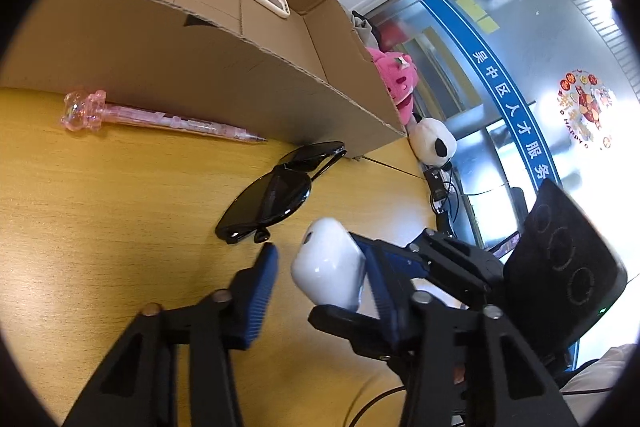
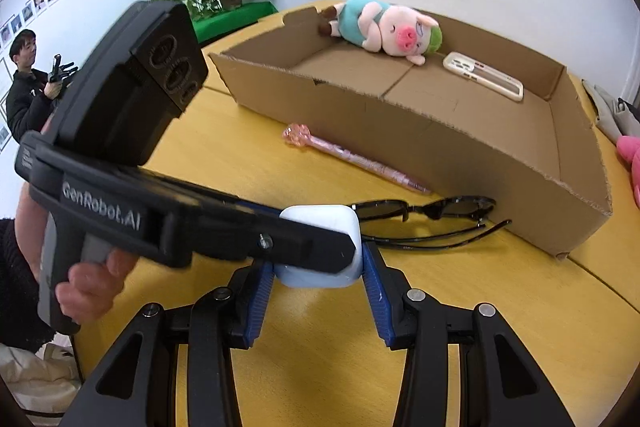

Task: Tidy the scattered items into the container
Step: 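Close the right gripper on the earbud case while the left gripper clamps it too, then lift the earbud case with both grippers and carry it over the box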

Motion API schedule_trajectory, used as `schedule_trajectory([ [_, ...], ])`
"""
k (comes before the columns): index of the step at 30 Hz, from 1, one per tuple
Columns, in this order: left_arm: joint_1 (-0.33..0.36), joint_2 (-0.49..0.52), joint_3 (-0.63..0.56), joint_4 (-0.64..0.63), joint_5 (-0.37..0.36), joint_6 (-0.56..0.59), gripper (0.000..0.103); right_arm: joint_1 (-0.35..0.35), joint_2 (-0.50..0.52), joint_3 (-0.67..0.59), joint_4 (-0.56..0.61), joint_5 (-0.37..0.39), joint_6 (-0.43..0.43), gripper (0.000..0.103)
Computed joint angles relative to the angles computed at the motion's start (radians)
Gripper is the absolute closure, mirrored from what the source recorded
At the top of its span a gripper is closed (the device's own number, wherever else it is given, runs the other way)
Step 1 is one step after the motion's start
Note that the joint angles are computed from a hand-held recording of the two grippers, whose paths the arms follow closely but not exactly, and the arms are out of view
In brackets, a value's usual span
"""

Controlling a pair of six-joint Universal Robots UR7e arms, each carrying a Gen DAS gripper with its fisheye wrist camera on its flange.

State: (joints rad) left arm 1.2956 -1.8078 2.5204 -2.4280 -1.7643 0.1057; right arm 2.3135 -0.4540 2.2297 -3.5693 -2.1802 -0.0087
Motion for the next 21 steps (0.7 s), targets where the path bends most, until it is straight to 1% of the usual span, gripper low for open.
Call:
schedule_trajectory([
  [1, 0.003, 0.000, -0.003, 0.003, -0.001, 0.002, 0.071, -0.004, -0.001, 0.001, 0.006, 0.003, 0.003, 0.056],
  [8, -0.011, -0.011, -0.017, 0.044, 0.024, 0.001, 0.072, -0.013, -0.011, 0.004, 0.025, 0.017, 0.013, 0.056],
  [10, -0.044, -0.024, -0.015, 0.053, 0.059, -0.008, 0.073, -0.017, -0.015, 0.003, 0.034, 0.026, 0.017, 0.056],
  [12, -0.071, -0.040, -0.016, 0.064, 0.086, -0.013, 0.076, -0.014, -0.017, -0.006, 0.048, 0.013, 0.015, 0.056],
  [14, -0.102, -0.057, -0.017, 0.070, 0.113, -0.021, 0.077, -0.011, -0.023, -0.014, 0.061, 0.006, 0.006, 0.056],
  [17, -0.140, -0.075, -0.028, 0.071, 0.144, -0.020, 0.077, -0.001, -0.038, -0.031, 0.077, -0.006, -0.028, 0.056],
  [21, -0.189, -0.067, -0.070, 0.067, 0.190, -0.019, 0.077, 0.000, -0.063, -0.080, 0.117, -0.018, -0.099, 0.056],
])
